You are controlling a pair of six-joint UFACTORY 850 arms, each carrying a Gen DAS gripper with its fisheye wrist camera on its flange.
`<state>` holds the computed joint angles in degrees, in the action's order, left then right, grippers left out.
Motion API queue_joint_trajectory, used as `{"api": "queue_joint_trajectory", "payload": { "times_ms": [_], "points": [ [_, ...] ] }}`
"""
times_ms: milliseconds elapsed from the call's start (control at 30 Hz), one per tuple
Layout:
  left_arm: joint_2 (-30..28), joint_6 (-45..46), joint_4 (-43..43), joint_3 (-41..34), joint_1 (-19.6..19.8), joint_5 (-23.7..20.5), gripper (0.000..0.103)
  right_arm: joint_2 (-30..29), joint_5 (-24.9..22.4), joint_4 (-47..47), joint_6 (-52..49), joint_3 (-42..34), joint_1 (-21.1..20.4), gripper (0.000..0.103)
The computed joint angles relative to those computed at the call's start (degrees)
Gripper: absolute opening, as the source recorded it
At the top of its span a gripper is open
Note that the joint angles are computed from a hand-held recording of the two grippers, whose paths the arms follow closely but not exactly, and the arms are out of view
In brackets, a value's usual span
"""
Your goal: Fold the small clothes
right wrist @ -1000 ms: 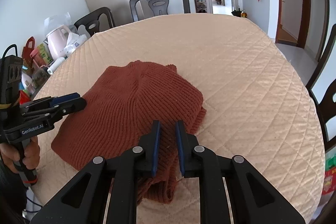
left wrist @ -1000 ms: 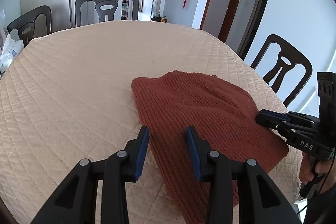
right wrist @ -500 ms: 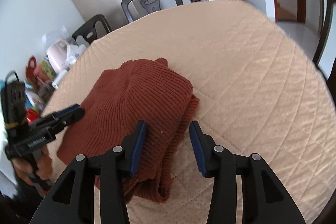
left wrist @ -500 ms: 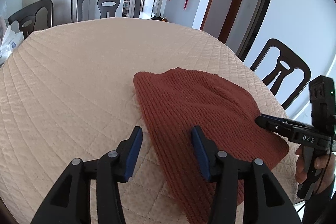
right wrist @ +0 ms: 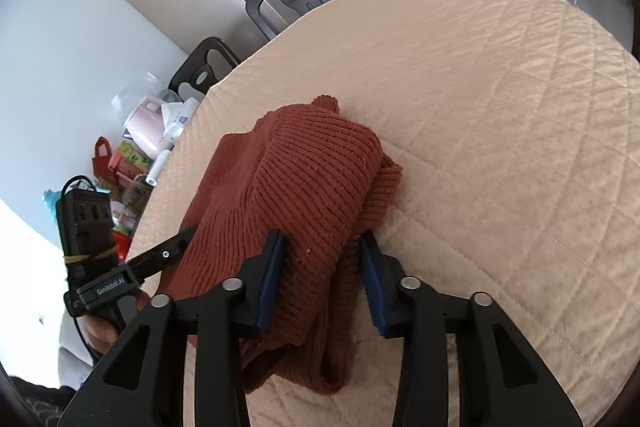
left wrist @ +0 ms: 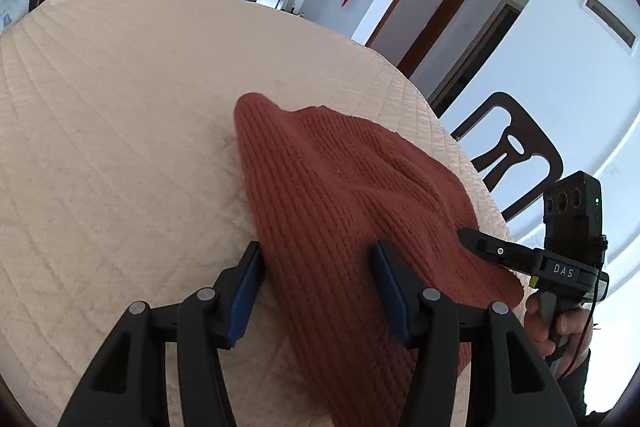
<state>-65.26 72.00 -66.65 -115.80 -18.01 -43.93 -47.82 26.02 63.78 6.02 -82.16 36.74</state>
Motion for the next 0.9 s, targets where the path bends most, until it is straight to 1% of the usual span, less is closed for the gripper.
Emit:
{"api": "queue_joint_trajectory", "payload": {
  "times_ms": [33, 67, 100, 133, 167, 333, 433, 533, 633, 733, 800, 900],
  "points": [
    [0.4, 0.4, 0.1, 0.5, -0.2, 0.6, 0.056, 0.1, 0.0, -1.2, 1.1, 0.2, 0.0, 0.028],
    [0.5, 0.6, 0.1, 0.7, -0.3, 0.6, 0.050, 0.1, -0.1, -0.2, -0.2, -0.1, 0.0, 0.026],
    [1.0, 1.2, -0.1, 1.2, -0.4, 0.8, 0.048, 0.1, -0.2, 1.4, -2.2, -0.5, 0.1, 0.024],
    [1.6, 2.2, -0.7, 1.9, -0.4, 1.3, 0.042, 0.3, -0.2, 2.3, -3.4, -0.5, 0.2, 0.024],
    [2.1, 3.2, -1.4, 2.4, -0.3, 1.4, 0.038, 0.6, 0.1, 3.4, -4.9, -0.7, 0.4, 0.023],
    [3.2, 5.7, -3.5, 2.6, 0.5, 0.2, 0.035, 0.5, 0.7, 3.6, -8.2, -2.8, 0.5, 0.020],
    [3.4, 6.8, -4.4, 1.9, 1.2, 0.1, 0.035, -0.6, -0.1, 2.9, -10.2, -5.5, 0.1, 0.019],
    [2.6, 6.1, -4.1, -0.3, 2.2, 0.2, 0.035, -2.3, -1.4, 2.2, -12.0, -9.0, -0.7, 0.018],
    [0.5, 3.8, -2.8, -4.6, 3.2, -0.3, 0.035, -4.7, -3.1, 0.7, -12.6, -13.3, -1.7, 0.018],
    [-3.4, -0.4, 0.1, -11.5, 4.0, -1.0, 0.035, -7.4, -5.5, -0.4, -13.2, -17.8, -2.7, 0.018],
    [-6.8, -4.2, 2.8, -17.3, 4.3, -1.5, 0.035, -9.6, -7.4, 0.1, -14.2, -21.2, -3.6, 0.018],
    [-13.7, -13.6, 10.1, -28.5, 4.4, -2.3, 0.035, -12.3, -10.3, 2.6, -16.2, -24.4, -4.8, 0.018]
  ]
}}
